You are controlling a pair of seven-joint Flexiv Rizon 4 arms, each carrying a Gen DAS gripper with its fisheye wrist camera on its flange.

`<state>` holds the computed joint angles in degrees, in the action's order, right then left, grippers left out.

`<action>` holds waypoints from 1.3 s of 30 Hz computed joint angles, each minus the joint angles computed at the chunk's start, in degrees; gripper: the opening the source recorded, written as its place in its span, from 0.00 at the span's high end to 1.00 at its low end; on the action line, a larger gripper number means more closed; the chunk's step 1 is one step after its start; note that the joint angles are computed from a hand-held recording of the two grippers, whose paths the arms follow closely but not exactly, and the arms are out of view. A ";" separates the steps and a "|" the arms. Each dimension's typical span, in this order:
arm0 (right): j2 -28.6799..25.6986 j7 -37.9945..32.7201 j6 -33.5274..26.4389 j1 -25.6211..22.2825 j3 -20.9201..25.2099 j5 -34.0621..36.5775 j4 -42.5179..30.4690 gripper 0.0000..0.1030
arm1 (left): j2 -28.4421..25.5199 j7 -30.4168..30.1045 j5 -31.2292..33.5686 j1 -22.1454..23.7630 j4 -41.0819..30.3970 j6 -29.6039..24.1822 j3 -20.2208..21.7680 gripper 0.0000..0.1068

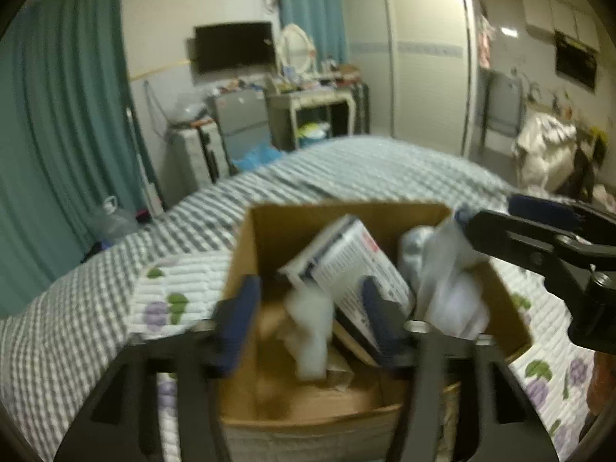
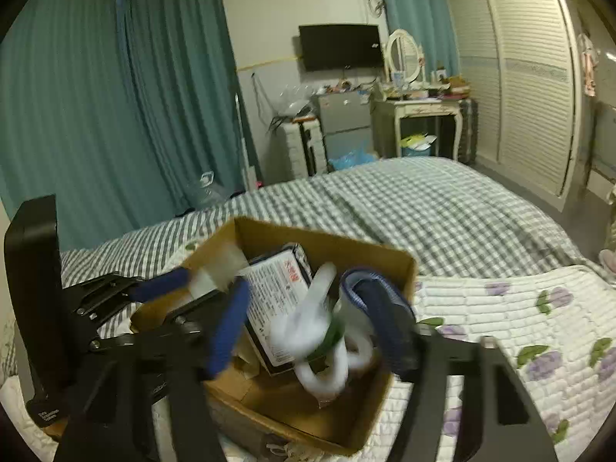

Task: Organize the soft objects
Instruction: 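Lower both toys into the box and open both tools, then grasp the beige cloth with the right tool while the left tool grasps the blue wet-wipes pack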

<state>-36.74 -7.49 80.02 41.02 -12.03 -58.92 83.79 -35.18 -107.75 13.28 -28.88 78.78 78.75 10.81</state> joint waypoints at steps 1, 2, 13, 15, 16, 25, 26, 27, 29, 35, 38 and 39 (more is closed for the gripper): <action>1.08 0.83 -0.55 0.73 -0.72 -0.96 0.81 0.32 | 0.94 -1.21 0.53 -0.63 0.85 1.11 0.97 0.33; 2.30 1.63 -1.08 1.19 -1.08 -2.16 1.63 0.31 | 2.40 -2.82 1.33 -1.66 1.89 2.20 2.42 0.30; 17.43 4.70 -13.62 2.11 5.61 -14.90 9.02 0.17 | 16.98 -20.99 19.21 -12.61 6.16 2.31 14.73 0.16; 20.17 4.98 -16.93 2.22 7.44 -16.83 10.34 0.11 | 19.62 -24.53 24.74 -15.06 6.33 0.56 16.43 0.12; 21.32 5.04 -18.34 2.09 8.41 -17.41 10.95 0.07 | 20.91 -27.23 28.35 -16.86 6.28 -0.82 17.61 0.12; 25.28 8.10 -25.48 -0.88 16.71 -19.93 15.42 0.00 | 25.81 -32.85 37.71 -16.93 11.69 -4.70 13.51 0.12; 25.17 8.62 -25.96 -1.33 17.51 -20.35 15.93 0.00 | 25.66 -33.57 37.67 -16.14 12.67 -4.06 12.87 0.12; 24.90 8.98 -26.26 -1.85 18.21 -20.78 16.17 0.00 | 25.70 -32.72 36.71 -15.09 13.63 -3.55 11.87 0.12; 24.22 9.82 -26.75 -2.93 19.53 -21.88 17.05 0.00 | 24.87 -29.72 33.30 -12.31 15.60 -2.53 9.36 0.12; 19.86 11.10 -25.14 -4.66 20.20 -21.09 18.57 0.00 | 21.49 -30.56 30.27 -7.30 18.59 -2.47 3.42 0.12; 17.39 12.02 -22.90 -5.30 19.12 -20.26 18.84 0.00 | 18.53 -30.83 27.58 -3.51 19.63 -1.18 -0.16 0.12; 16.60 12.31 -21.83 -5.57 18.66 -20.08 18.83 0.00 | 17.48 -29.91 26.11 -1.85 20.26 -0.57 -1.82 0.12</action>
